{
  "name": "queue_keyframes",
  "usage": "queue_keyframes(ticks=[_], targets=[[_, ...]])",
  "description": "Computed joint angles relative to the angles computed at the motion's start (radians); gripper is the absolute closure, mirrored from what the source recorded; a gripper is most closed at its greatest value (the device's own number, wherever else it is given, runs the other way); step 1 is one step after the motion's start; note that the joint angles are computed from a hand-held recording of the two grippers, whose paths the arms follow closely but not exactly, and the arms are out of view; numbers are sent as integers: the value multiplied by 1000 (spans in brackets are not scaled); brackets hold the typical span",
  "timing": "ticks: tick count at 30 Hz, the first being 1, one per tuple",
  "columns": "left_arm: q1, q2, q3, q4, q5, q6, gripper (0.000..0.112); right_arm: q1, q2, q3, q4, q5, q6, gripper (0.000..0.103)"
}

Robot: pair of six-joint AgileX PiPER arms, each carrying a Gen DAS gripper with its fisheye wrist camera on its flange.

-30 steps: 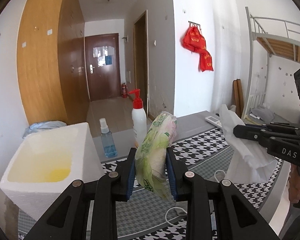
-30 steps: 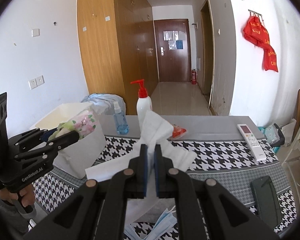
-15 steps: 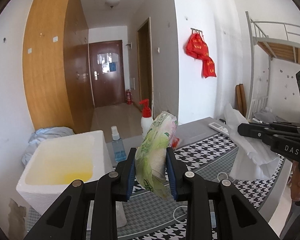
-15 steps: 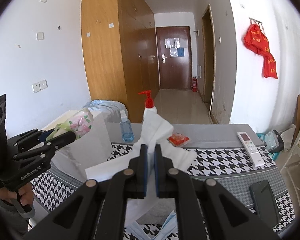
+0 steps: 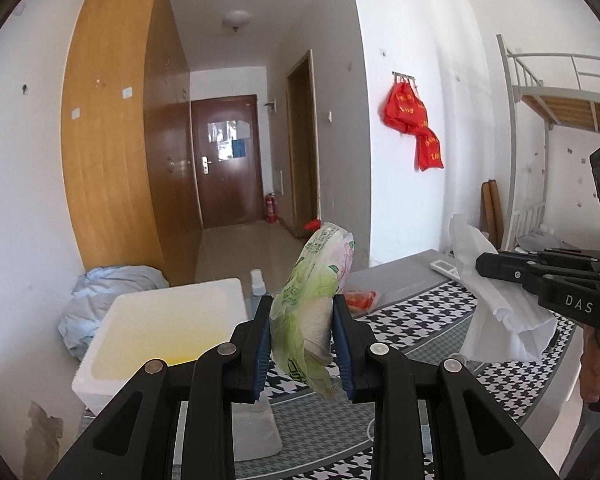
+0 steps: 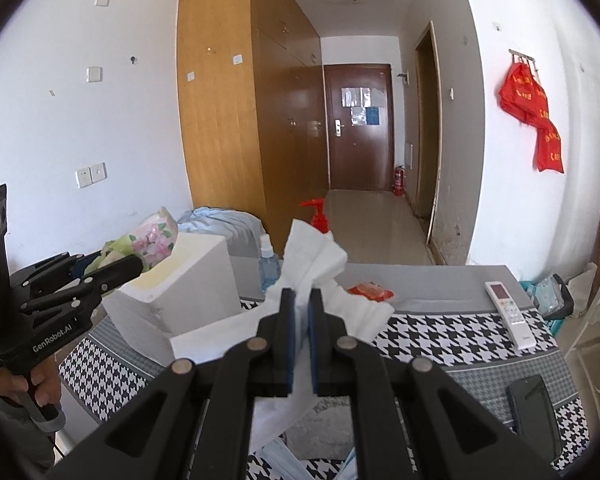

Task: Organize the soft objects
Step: 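Lift tissue pack with left tool while right tool carries masks toward foam box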

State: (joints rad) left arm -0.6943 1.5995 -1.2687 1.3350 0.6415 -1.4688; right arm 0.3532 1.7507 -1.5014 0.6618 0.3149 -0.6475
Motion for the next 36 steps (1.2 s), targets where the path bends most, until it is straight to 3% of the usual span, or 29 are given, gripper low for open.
queue_keyframes(ticks=[18,36], targets=[[23,-99,99,30,72,-52,82,75,66,-124,-50,44,21,95],[82,-223,211,30,123,-67,82,179,171,-324,-192,116,153,95]])
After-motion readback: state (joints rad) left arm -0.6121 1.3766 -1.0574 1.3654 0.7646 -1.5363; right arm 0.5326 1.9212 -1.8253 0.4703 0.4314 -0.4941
